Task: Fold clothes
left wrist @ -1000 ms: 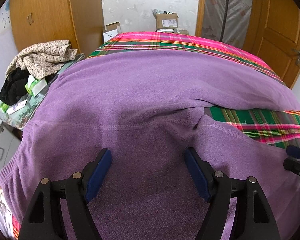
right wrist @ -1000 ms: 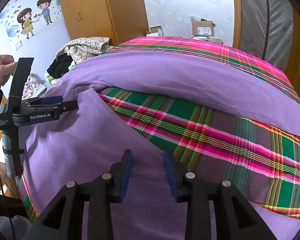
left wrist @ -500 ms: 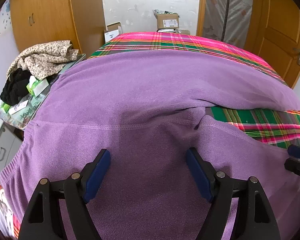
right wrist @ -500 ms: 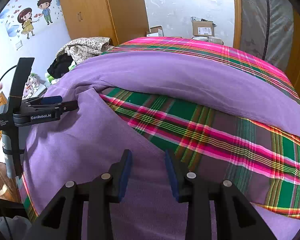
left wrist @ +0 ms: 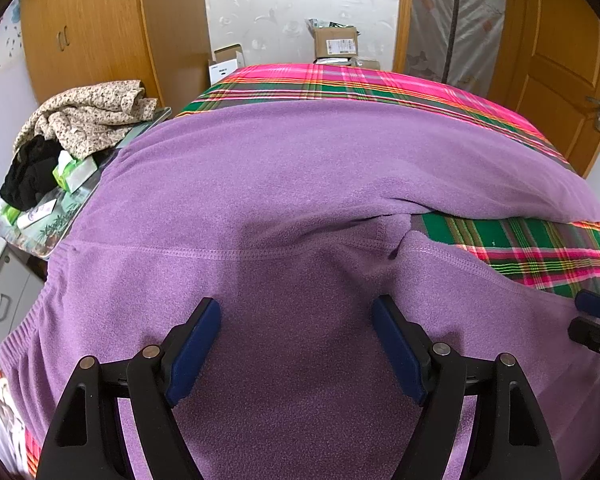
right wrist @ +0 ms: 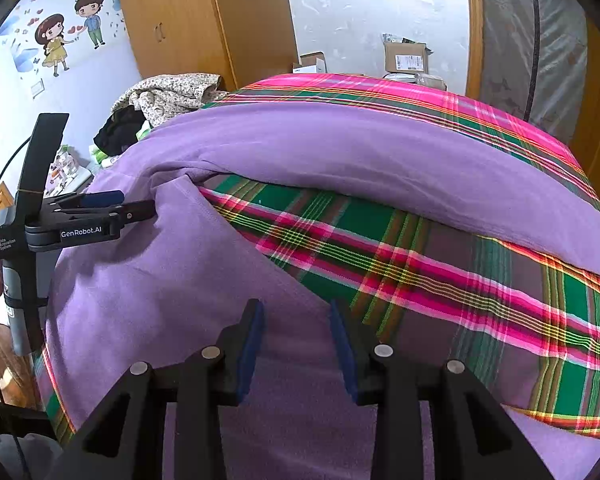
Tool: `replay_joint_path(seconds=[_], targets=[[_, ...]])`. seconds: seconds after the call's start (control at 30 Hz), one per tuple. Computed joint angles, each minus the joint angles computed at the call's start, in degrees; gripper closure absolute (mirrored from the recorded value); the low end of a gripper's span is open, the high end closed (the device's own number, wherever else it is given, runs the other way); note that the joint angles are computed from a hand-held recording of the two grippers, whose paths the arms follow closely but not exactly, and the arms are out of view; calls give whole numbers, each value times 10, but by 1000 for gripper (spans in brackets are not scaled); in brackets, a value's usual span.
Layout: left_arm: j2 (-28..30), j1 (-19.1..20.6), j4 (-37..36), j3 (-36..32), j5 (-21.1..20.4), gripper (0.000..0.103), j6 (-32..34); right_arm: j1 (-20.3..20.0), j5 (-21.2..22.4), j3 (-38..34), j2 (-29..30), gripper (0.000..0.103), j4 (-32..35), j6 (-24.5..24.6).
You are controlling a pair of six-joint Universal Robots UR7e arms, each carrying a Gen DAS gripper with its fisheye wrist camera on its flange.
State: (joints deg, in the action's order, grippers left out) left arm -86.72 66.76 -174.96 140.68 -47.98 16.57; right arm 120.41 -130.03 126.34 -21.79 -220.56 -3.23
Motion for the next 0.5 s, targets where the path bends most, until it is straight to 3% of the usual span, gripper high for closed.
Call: replay_joint_path(seconds=[0.5], targets=[[-1,3,4,-5,-4,23,2,2,-1,-1,1,67,1,2]])
